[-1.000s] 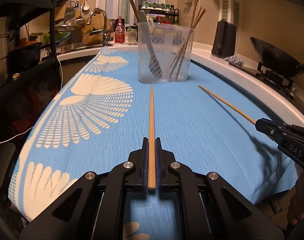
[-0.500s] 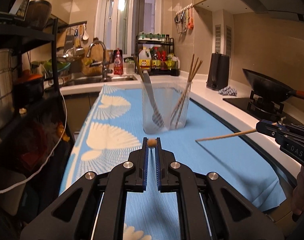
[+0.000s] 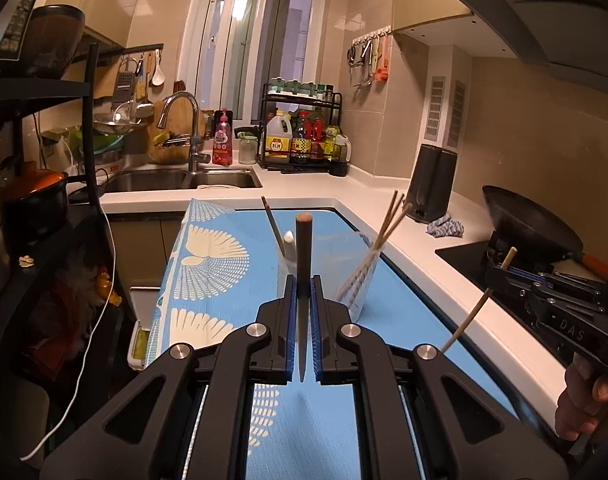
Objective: Organize utensils
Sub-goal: 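Carry both chopsticks up over the clear container, then open both grippers to drop the chopsticks into the container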
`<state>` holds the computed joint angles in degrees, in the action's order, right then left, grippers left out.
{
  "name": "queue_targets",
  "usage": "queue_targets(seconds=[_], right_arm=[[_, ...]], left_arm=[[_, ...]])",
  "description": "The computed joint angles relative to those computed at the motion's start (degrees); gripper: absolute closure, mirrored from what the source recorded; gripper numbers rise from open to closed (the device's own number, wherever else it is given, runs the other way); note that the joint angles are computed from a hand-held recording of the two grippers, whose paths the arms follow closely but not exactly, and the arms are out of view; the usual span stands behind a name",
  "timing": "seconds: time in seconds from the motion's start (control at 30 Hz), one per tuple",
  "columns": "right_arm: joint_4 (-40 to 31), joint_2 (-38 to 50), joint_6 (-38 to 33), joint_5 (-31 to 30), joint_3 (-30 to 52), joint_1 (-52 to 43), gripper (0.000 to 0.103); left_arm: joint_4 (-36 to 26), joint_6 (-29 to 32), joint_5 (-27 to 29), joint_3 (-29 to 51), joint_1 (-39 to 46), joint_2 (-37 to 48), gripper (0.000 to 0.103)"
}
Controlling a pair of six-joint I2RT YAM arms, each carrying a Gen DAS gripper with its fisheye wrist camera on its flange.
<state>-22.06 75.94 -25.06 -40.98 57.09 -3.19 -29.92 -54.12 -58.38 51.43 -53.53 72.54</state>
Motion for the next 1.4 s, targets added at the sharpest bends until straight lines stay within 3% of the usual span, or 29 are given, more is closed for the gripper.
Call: queue_targets(seconds=[0.33, 0.57, 0.83, 0.9, 0.97, 1.07, 1.1, 1.27, 1.4], right_arm=[[-9.94, 10.18, 4.83, 0.18, 23.40, 6.28, 0.097], [-10.52, 18.11, 10.03, 2.89, 39.93, 10.81, 0.097], [-4.05, 26.12, 12.27, 10.22, 43.50, 15.12, 0.096], [-4.08, 27.49, 11.31, 11.74, 43.10, 15.35, 0.088], [-4.94, 27.94, 10.72, 10.48, 42.76, 14.35, 0.081], [-2.72, 24.93, 9.73, 9.03, 38.13, 12.59, 0.077], [-2.14, 23.64, 9.33, 8.05, 36.31, 11.83, 0.073], [4.35, 15.49, 7.20, 4.49, 22.70, 8.30, 0.050], [15.12, 8.72, 8.29, 2.87, 8.14, 4.73, 0.024]], left_arm=[[0.86, 13.12, 14.92, 10.24, 13.48, -1.48, 0.097], [1.57, 22.08, 21.52, 21.96, 20.72, 2.67, 0.097], [1.44, 23.68, 29.25, 26.30, 27.89, 13.17, 0.096], [1.92, 22.95, 29.88, 25.26, 28.16, 13.53, 0.095], [4.07, 23.11, 28.57, 23.15, 27.28, 11.75, 0.079], [5.22, 22.87, 22.86, 21.08, 24.25, 9.46, 0.075], [5.93, 22.13, 21.61, 19.84, 23.15, 8.44, 0.073], [8.03, 16.81, 12.48, 13.98, 16.72, 6.62, 0.045], [8.03, 7.21, 3.36, 7.73, 9.95, 7.44, 0.024]])
